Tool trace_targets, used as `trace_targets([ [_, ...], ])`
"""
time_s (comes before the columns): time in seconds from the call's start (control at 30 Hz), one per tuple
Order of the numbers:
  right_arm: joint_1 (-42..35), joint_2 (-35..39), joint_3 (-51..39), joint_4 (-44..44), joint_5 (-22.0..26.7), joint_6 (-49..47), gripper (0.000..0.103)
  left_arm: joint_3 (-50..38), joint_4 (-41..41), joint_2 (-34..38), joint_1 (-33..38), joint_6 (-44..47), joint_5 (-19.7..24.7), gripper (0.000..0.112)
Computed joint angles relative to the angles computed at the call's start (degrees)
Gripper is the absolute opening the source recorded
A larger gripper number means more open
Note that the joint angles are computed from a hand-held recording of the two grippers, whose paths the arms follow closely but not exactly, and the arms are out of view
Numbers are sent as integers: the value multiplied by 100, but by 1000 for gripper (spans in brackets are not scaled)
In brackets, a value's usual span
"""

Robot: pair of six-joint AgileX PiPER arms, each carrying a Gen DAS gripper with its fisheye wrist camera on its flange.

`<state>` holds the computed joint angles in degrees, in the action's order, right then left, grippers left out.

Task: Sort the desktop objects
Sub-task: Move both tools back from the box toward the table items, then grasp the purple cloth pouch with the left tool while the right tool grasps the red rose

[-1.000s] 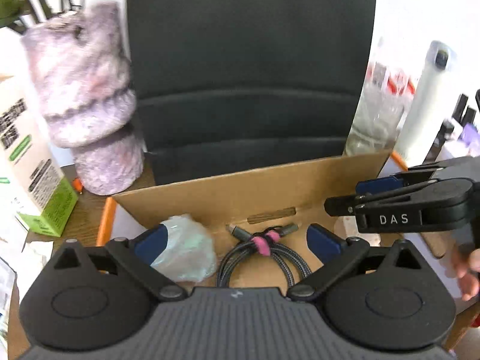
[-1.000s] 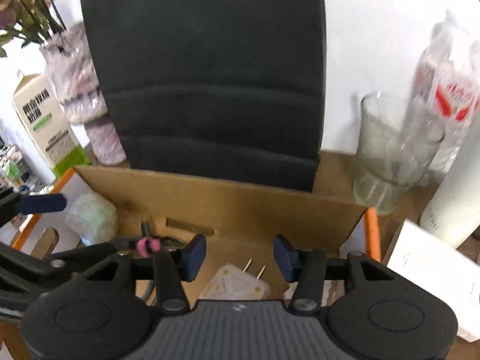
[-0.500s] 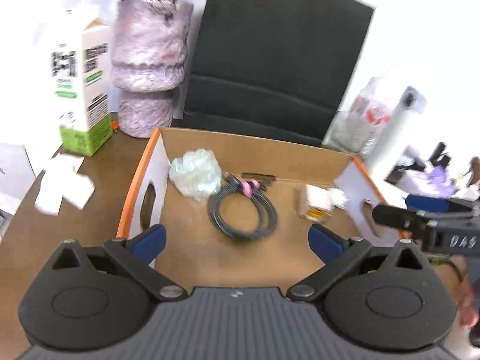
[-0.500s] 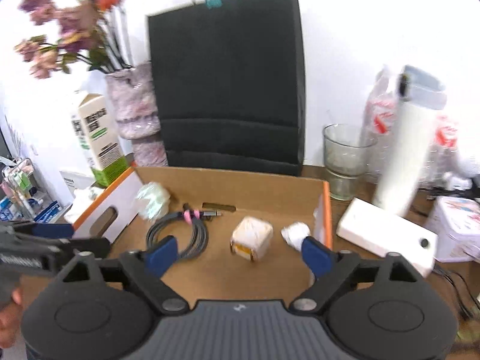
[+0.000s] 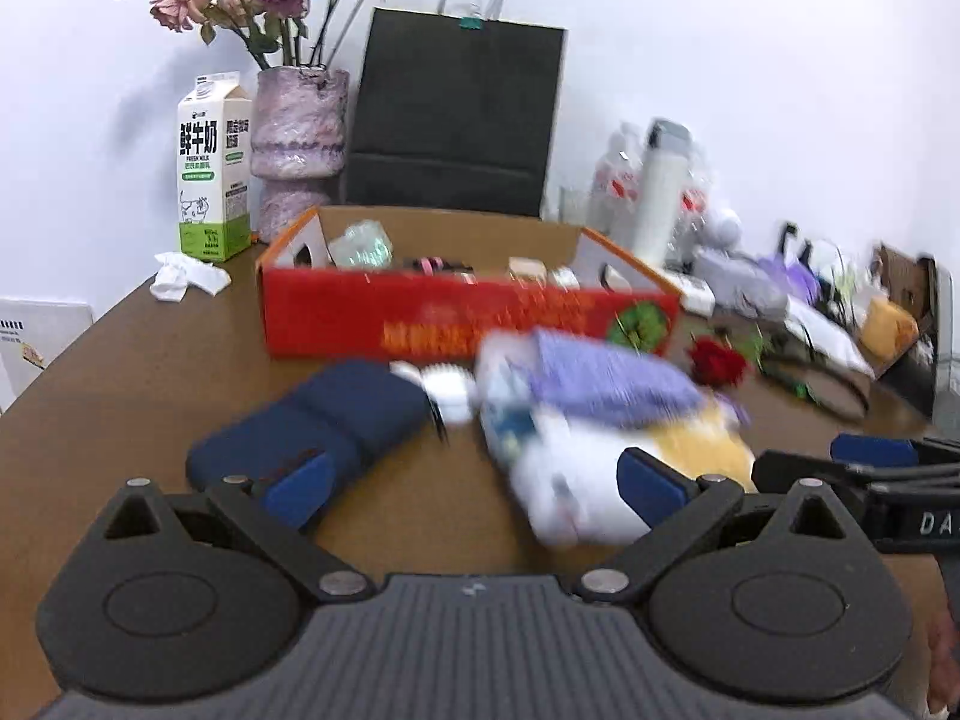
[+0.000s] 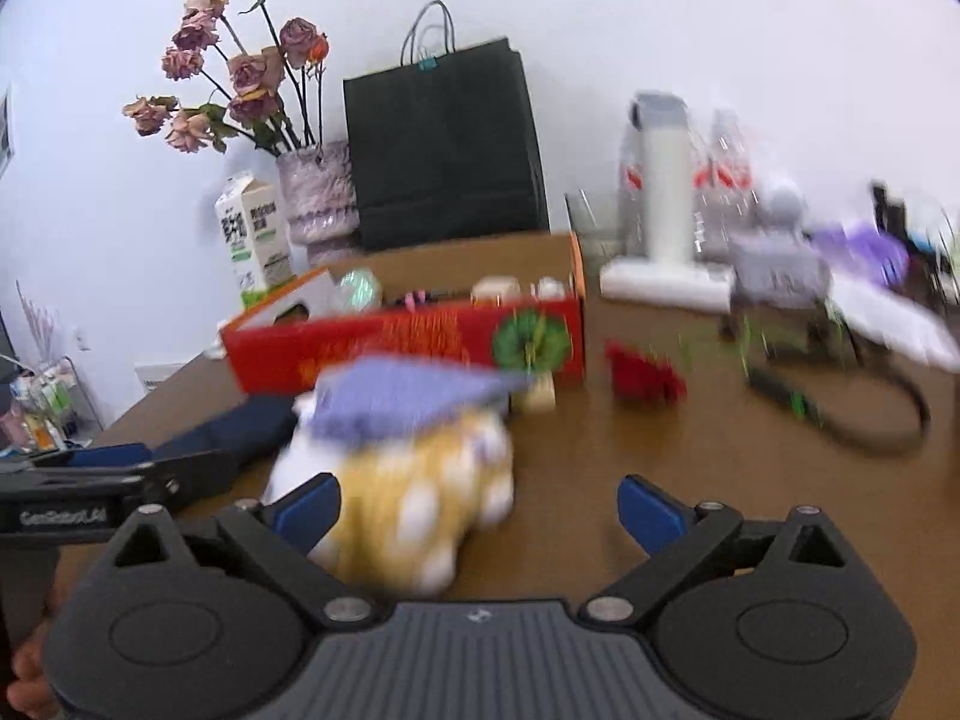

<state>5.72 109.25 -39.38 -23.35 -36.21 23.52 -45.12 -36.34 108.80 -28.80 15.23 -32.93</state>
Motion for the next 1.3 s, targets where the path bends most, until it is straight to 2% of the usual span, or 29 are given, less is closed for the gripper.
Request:
trace_targets([
  [0.07,53,-110,481,428,-198,-512,99,157,-647,-62,-344,387,-215,103],
  [0.13,135,-208,961,782,-601,-1059,99,347,-807,-140,-554,367,-520,103],
  [0.27,-6,-253,1407,269,-1007,-839,99,586,-1365,-201,-956,514,-901,103],
  [0.43,23,-369,2000,306,-1871,-1406,99,870,-2341,-212,-1528,620,-1395,103],
  [0.5,6,-382,2140,301,-2076,-1441,99,1131,-2471,-225,-1826,369,-1731,103],
  [0.6,40,-359,2238,439,-2216,-1409,99,1414,-2906,-113,-2357,148,-2265,103],
  [0.7,107,-363,2191,563,-2055,-1430,99,1553,-3028,-47,-2605,-1,-2444,103],
  [0.9,117,-362,2270,879,-2253,-1779,99,1476,-2846,-168,-2309,367,-2097,103],
  [1.0,-135,-463,1945,712,-1754,-1666,99,1424,-2223,-295,-1877,384,-1678,103],
  [1.07,-471,-425,1520,262,-1398,-1323,99,1435,-1331,-356,-1531,131,-1570,103],
  [1.13,-663,-282,841,-39,-816,-993,97,1226,-488,-388,-1097,39,-1407,103],
  [1.17,-708,-184,458,-185,-474,-851,96,964,-172,-402,-842,59,-1093,103],
  [1.23,-843,192,-451,-603,-30,-337,93,205,923,-297,-209,-180,-114,103],
  [1.3,-941,609,-1359,-1244,369,479,89,-573,1655,44,161,-538,347,103],
])
